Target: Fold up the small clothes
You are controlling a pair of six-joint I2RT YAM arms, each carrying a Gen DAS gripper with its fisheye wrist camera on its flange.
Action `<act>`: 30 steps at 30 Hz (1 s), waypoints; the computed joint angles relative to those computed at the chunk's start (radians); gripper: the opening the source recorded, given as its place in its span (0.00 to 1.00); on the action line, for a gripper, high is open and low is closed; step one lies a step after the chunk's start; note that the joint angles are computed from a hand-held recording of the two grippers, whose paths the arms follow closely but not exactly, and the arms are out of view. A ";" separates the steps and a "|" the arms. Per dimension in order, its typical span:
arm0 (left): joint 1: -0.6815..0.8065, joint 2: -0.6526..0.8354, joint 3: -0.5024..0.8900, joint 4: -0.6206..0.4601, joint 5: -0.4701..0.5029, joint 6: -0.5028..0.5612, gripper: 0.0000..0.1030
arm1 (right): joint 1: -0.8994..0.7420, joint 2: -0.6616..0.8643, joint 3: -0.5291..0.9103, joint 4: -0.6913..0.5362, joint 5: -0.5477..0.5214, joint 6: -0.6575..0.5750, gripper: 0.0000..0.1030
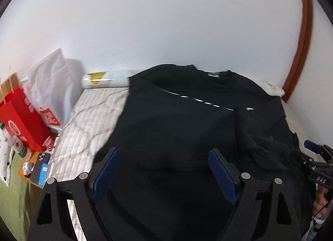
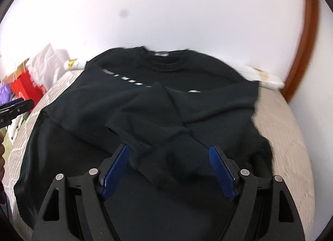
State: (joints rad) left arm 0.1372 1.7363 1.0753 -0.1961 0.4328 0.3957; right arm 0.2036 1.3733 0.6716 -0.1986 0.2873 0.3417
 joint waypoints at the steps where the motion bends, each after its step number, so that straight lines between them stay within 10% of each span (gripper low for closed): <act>1: -0.024 -0.013 -0.012 -0.005 0.000 -0.002 0.83 | -0.015 -0.033 -0.021 -0.009 0.000 0.000 0.77; 15: -0.432 -0.001 -0.056 -0.026 -0.041 -0.087 0.83 | -0.447 -0.504 -0.306 -0.136 -0.111 -0.189 0.70; 30: -0.733 0.196 -0.058 0.119 -0.305 -0.113 0.79 | -0.996 -0.530 -0.408 -0.063 -0.434 -0.469 0.68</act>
State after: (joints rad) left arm -0.5955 1.9319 1.0169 -0.0768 0.1274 0.2824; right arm -0.7925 0.8428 0.2640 -0.2619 -0.1468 -0.1274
